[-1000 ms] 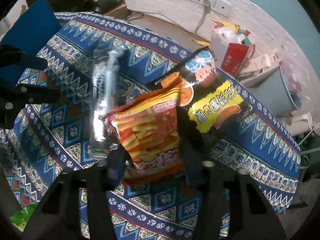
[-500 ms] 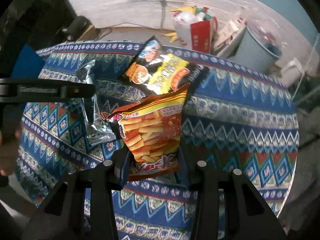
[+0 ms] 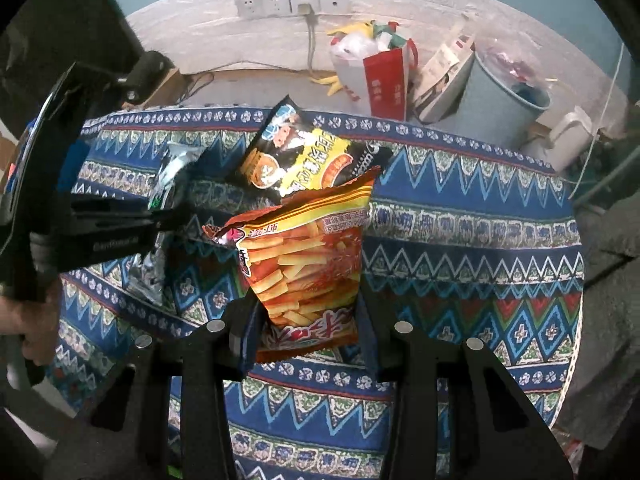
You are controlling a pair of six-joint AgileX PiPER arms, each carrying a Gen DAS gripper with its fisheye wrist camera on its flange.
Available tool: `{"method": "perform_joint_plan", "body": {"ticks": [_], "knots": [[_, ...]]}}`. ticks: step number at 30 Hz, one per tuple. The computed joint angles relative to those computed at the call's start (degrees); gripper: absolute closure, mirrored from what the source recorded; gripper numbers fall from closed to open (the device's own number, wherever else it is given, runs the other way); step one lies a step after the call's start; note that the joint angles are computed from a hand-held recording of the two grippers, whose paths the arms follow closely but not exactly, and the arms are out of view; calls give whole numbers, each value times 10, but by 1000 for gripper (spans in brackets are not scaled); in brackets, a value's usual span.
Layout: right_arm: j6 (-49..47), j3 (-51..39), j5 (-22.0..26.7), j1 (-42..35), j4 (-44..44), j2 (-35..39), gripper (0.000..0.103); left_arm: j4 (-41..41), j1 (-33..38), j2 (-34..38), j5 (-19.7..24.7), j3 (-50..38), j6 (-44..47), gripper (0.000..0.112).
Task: Organize snacks
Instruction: 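Close the left tool on the silver foil packet while the right tool grips the fries bag, then carry the silver packet with the left tool to the box while the right tool carries the fries bag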
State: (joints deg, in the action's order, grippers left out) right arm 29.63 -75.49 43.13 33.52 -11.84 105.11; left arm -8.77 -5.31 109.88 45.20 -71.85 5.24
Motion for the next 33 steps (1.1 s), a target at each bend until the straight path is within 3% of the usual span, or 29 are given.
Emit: {"method": "perform_joint_plan", "body": {"ticks": [9, 16, 33], "knots": [[16, -28, 16, 18, -22, -7, 63, 28, 15, -69, 3, 47, 25, 85], [32, -48, 30, 45, -42, -21, 63, 27, 32, -139, 29, 78, 56, 84], [41, -163, 84, 128, -58, -3, 63, -12, 155, -298, 81, 117, 193, 85]]}}
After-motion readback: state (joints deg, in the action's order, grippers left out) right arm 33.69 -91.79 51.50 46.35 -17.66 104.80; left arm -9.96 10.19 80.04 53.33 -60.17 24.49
